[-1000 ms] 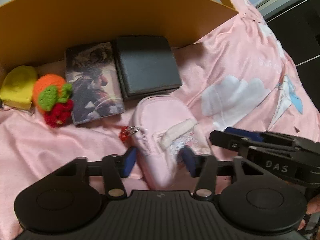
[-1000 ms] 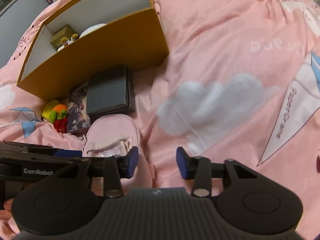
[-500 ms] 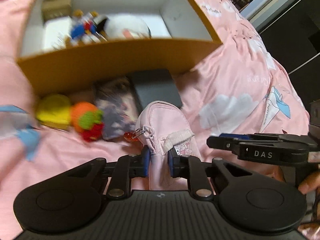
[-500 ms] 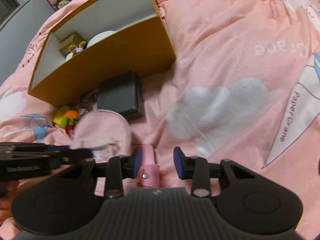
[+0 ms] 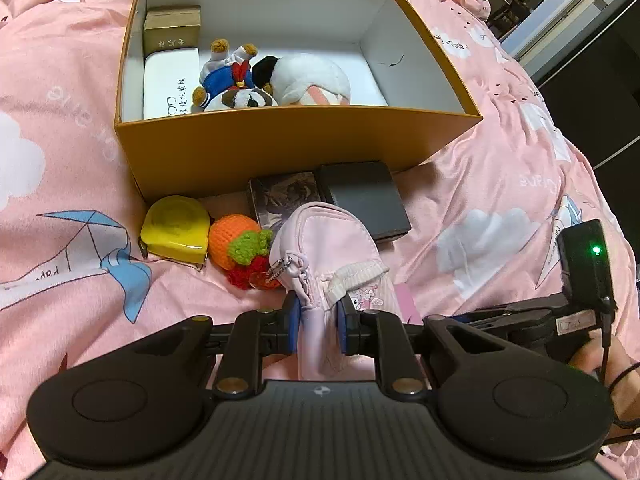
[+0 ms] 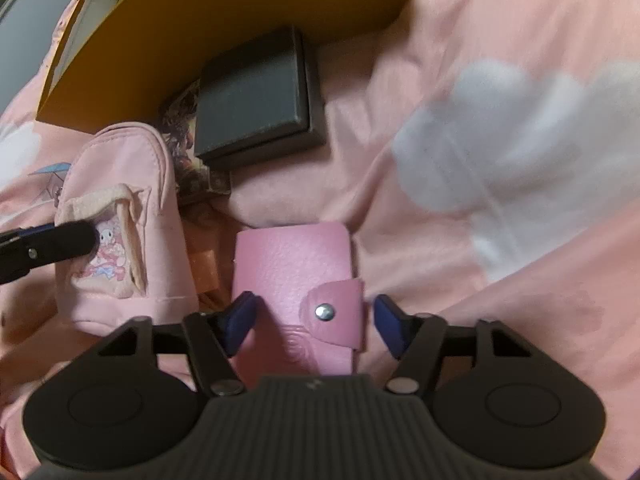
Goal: Organize objects
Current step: 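Grasp the pink pouch with left while right grasps the pink snap wallet, then lower the pink wallet into the orange box and open right while left carries the pouch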
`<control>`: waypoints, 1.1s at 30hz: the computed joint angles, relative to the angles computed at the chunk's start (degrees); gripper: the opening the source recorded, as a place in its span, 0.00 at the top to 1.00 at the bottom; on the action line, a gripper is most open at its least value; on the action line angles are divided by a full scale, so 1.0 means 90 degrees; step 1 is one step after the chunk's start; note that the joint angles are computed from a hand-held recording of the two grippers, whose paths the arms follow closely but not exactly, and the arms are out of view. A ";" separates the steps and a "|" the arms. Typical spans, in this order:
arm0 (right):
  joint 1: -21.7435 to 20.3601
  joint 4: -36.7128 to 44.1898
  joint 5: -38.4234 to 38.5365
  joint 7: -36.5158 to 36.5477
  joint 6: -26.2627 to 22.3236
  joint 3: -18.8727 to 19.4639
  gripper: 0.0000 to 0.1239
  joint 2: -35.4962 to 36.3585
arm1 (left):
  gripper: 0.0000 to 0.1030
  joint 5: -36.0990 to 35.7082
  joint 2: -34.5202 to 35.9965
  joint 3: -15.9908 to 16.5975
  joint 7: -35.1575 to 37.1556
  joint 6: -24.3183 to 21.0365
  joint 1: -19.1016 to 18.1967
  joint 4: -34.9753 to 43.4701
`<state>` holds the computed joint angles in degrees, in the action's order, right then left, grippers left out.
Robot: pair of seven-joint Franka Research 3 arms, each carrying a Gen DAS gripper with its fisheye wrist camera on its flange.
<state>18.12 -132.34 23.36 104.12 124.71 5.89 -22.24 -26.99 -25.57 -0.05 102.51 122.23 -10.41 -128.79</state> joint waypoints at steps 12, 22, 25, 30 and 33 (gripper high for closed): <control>0.0008 -0.0164 0.0381 -0.0117 0.0190 -0.0003 0.61 -0.0122 | 0.80 -0.0009 0.0019 0.0005 -0.0006 -0.0009 0.0031 -0.0013; 0.0144 0.0447 -0.0882 -0.0090 -0.0112 0.0444 0.75 -0.0202 | 0.80 0.0117 -0.0052 -0.0017 -0.0072 0.0057 0.0064 -0.0064; 0.0200 0.0398 -0.1201 -0.0075 -0.0155 0.0543 0.75 -0.0368 | 0.80 0.0102 -0.0100 0.0024 -0.0028 0.0095 0.0043 -0.0064; 0.0144 0.0611 -0.1432 -0.0241 -0.0109 0.0448 0.75 -0.0366 | 0.80 0.0034 -0.0135 0.0097 0.0060 0.0091 0.0023 0.0053; 0.0093 0.0796 -0.1631 -0.0218 -0.0198 0.0492 0.75 -0.0399 | 0.80 0.0002 -0.0154 0.0123 0.0141 0.0121 0.0012 0.0164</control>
<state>18.96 -125.17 8.69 102.17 122.92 10.32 -25.84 -26.98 -26.96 1.06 103.77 123.32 -10.30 -127.32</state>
